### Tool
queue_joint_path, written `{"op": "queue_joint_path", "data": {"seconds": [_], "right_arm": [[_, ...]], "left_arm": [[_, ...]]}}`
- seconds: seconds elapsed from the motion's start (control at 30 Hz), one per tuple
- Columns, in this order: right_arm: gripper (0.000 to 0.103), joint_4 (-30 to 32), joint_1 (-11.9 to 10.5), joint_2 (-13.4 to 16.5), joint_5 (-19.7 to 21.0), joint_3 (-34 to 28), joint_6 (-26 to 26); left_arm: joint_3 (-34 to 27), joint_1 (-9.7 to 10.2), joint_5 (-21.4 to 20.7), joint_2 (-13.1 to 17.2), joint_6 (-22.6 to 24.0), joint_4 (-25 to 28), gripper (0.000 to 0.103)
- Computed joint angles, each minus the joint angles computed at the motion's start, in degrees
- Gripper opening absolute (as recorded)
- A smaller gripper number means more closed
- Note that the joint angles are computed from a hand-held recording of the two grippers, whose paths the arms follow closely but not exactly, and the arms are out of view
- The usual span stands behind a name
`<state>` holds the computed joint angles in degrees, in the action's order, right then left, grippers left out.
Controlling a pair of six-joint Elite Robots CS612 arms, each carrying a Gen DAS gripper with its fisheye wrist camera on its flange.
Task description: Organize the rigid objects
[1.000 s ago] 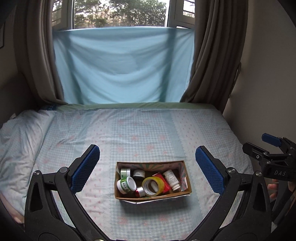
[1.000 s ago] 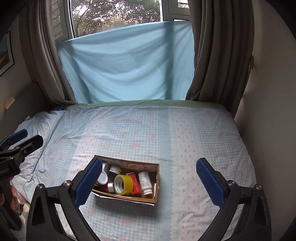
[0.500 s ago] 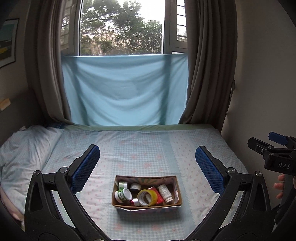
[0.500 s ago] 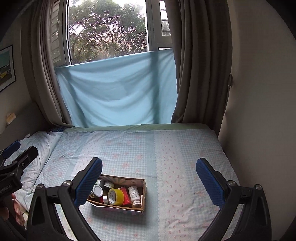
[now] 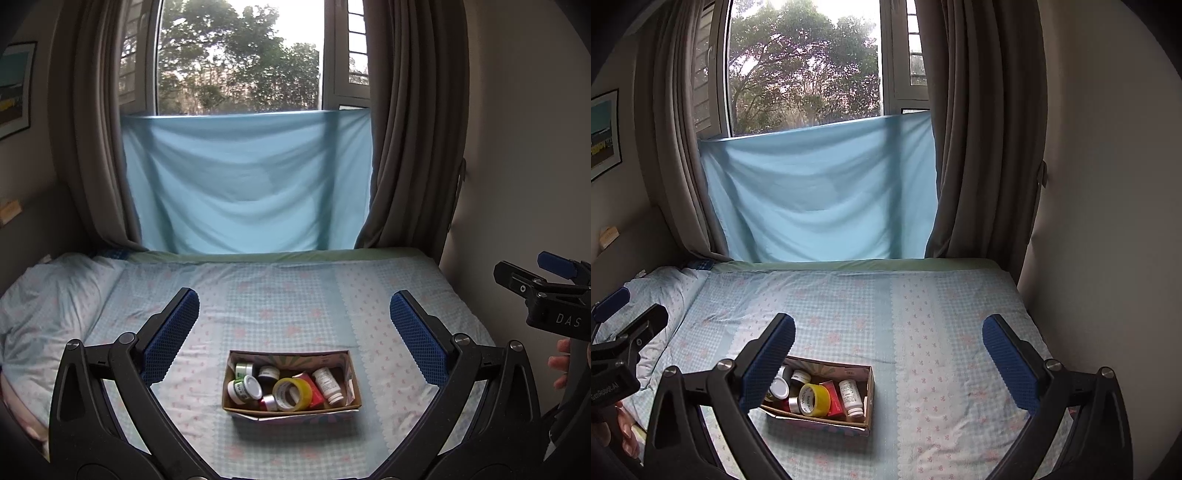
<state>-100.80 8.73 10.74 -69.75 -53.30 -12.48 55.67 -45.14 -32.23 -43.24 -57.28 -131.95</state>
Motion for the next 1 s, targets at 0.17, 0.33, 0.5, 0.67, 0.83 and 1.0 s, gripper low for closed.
{"op": "queue_joint_path", "data": {"seconds": [0.17,0.33,0.5,0.67,0.83,1.0], "right_arm": [[0.101,-0.44,0.06,-0.04,-0.29,0.19,0.17],[0.101,-0.57,0.06,-0.01,-0.51,0.26,0.32],[0.101,-0.54,0.06,0.22,-0.66,-0.25,0.36],[0.101,-0.75,-0.06,0.03,-0.35,0.12,0.65],[0.101,-1.17,-0.06,0.04,-0.41,0.13,0.58],[0.101,-1.28,-0.08,0.06,-0.37,0.09,0.59]], "left_arm": [[-0.23,-0.09,0.39,0.07,-0.35,0.60,0.103],[-0.23,-0.13,0.71,0.08,-0.58,0.82,0.103],[0.01,-0.19,1.19,0.00,-0.90,0.79,0.103],[0.23,-0.18,1.15,-0.07,-0.78,0.48,0.103],[0.05,-0.27,1.58,0.05,-0.77,0.46,0.103],[0.03,-0.37,1.78,0.02,-0.88,0.70,0.103]]}}
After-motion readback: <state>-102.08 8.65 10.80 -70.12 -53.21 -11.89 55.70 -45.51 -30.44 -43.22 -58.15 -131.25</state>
